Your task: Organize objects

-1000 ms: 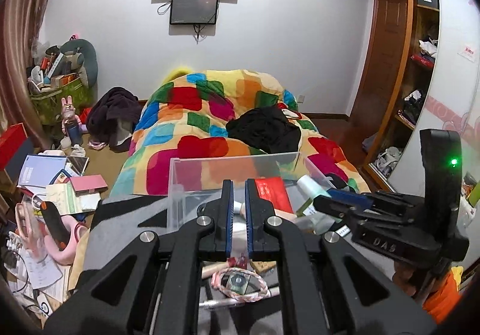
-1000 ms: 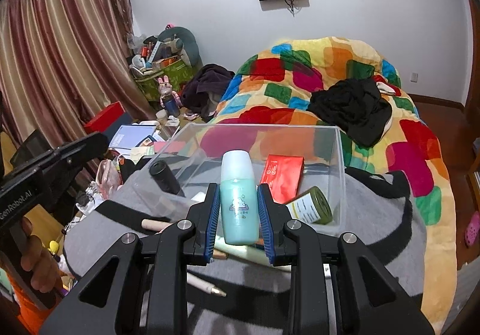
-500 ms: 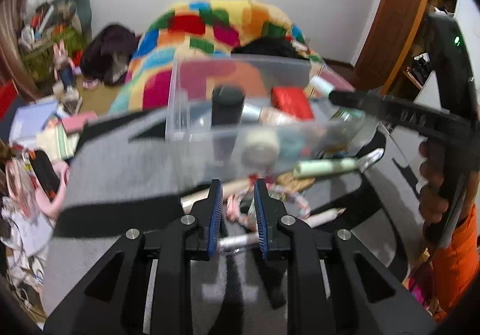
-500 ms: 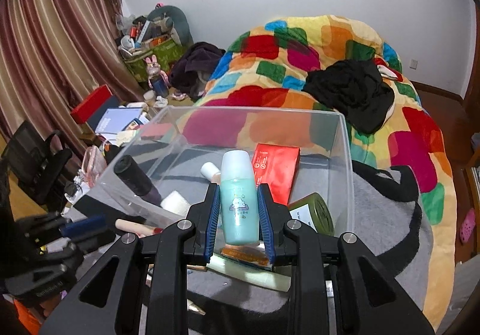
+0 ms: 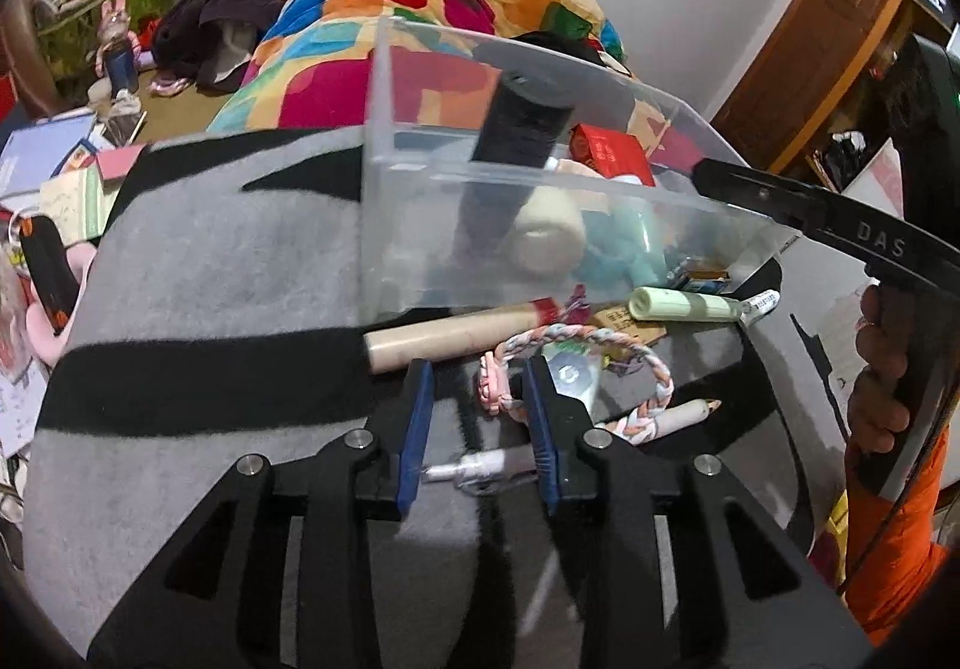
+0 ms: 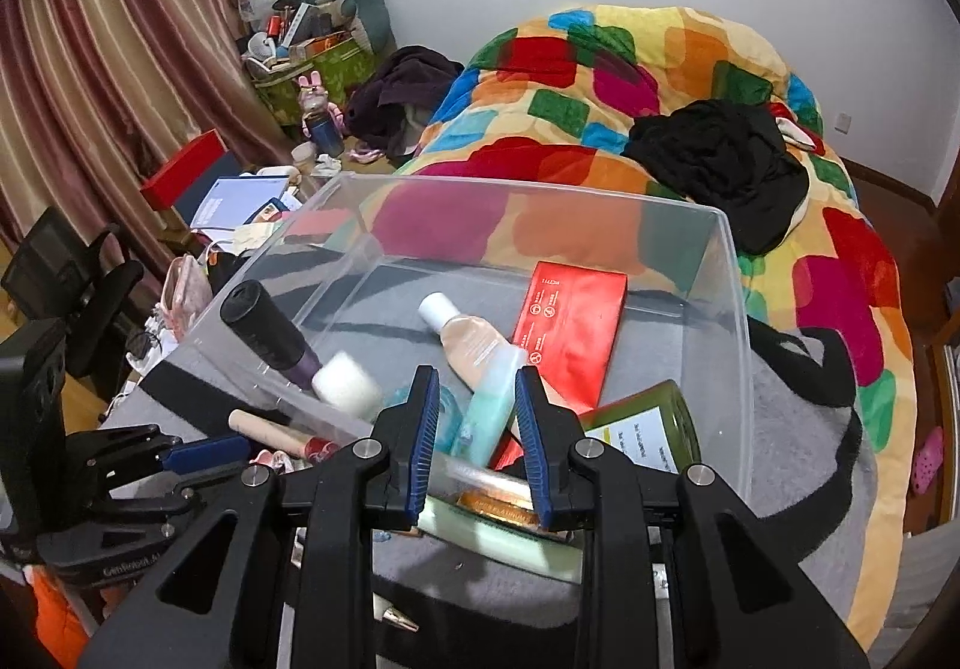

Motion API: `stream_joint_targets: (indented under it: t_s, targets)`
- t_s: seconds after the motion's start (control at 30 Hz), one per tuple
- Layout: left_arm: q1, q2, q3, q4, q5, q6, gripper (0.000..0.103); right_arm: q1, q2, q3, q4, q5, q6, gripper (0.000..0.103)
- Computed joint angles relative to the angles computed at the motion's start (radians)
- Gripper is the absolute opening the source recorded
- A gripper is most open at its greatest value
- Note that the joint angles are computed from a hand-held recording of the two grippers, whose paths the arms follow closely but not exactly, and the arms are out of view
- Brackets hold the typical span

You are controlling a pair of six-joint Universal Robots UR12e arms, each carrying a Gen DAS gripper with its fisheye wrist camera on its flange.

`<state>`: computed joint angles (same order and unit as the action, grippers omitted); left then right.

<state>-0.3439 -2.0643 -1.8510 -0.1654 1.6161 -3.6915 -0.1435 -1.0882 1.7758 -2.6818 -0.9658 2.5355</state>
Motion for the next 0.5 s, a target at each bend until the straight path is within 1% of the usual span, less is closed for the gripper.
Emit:
stream_joint_targets:
  t_s: [0.13,0.23,0.27,0.33,0.4,0.5]
  targets:
    - [0.005,0.003,-0.011,-0.001,0.004,-0.011,0.03,-0.006,-0.013,0.018,-0.021,0.013,-0.006,0.027]
    - [-0.008,-0.003,0.009,-0.034,0.044,0.008,0.029,-0.015,-0.025,0.035,-0.033,0.039,-0.012,0.03]
    - [-0.016,-0.006,0.019,-0.046,0.07,0.019,0.023,-0.017,-0.029,0.041,-0.039,0.044,-0.013,0.03]
    - [-0.027,-0.012,0.03,-0.061,0.097,0.038,0.011,-0.023,-0.04,0.058,-0.059,0.051,-0.021,0.03]
    - [-0.036,-0.013,0.034,-0.063,0.122,0.043,0.011,-0.028,-0.05,0.074,-0.086,0.052,-0.027,0.031]
    - [-0.042,-0.006,0.028,-0.047,0.129,0.042,0.011,-0.04,-0.062,0.099,-0.124,0.054,-0.041,0.033]
